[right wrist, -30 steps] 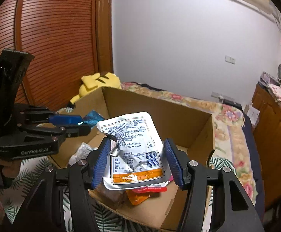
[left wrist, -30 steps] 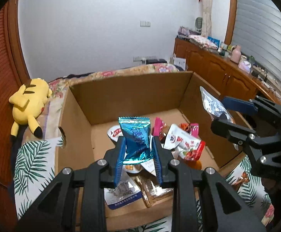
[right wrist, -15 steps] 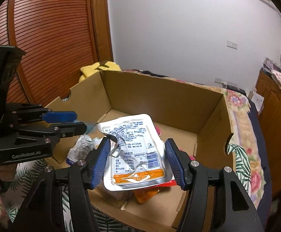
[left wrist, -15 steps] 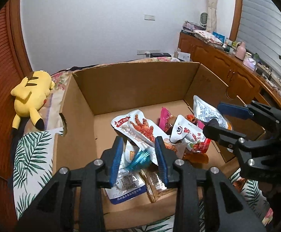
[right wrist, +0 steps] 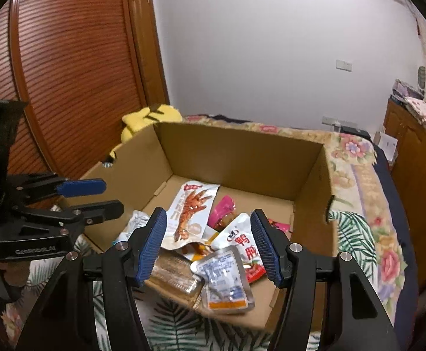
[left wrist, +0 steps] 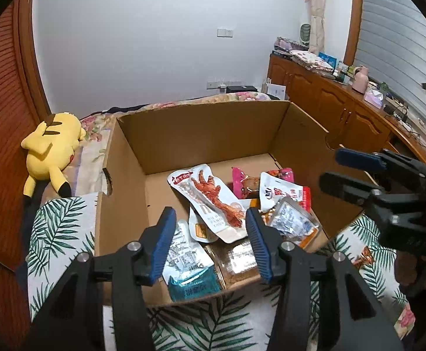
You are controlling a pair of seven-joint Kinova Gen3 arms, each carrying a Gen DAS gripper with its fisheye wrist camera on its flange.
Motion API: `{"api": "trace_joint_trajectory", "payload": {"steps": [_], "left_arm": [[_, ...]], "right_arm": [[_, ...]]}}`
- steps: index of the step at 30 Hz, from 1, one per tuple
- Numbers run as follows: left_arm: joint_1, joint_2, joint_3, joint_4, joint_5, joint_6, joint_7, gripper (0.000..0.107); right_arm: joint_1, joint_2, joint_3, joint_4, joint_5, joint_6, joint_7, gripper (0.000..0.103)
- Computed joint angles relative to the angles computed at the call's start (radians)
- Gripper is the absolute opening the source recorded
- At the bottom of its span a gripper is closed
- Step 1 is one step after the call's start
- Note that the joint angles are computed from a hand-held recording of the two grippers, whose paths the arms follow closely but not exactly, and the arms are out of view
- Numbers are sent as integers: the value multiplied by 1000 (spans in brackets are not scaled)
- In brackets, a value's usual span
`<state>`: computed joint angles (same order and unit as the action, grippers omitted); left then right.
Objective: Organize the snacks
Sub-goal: 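Move both grippers back from the box toward the remaining snacks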
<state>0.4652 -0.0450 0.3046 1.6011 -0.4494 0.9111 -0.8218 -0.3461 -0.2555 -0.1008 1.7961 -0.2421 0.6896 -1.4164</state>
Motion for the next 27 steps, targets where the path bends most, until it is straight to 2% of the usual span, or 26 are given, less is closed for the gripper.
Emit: {"api": "trace_joint_trajectory", "payload": {"steps": [4, 11, 17, 27], "left_arm": [[4, -31, 14, 10, 14, 2, 0, 52], [3, -79, 73, 39, -1, 6, 53, 52], [-1, -108, 122, 58, -19, 21, 92, 52], [-24, -161, 162, 123, 20, -6, 117, 52]], "right_arm": [[24, -97, -20, 47, 39, 13, -26, 61], [41, -232, -20, 95, 87, 103, -45, 61], [58, -294, -19, 128, 104, 154, -57, 61], [74, -368, -9, 251, 69, 197, -117, 61]]}}
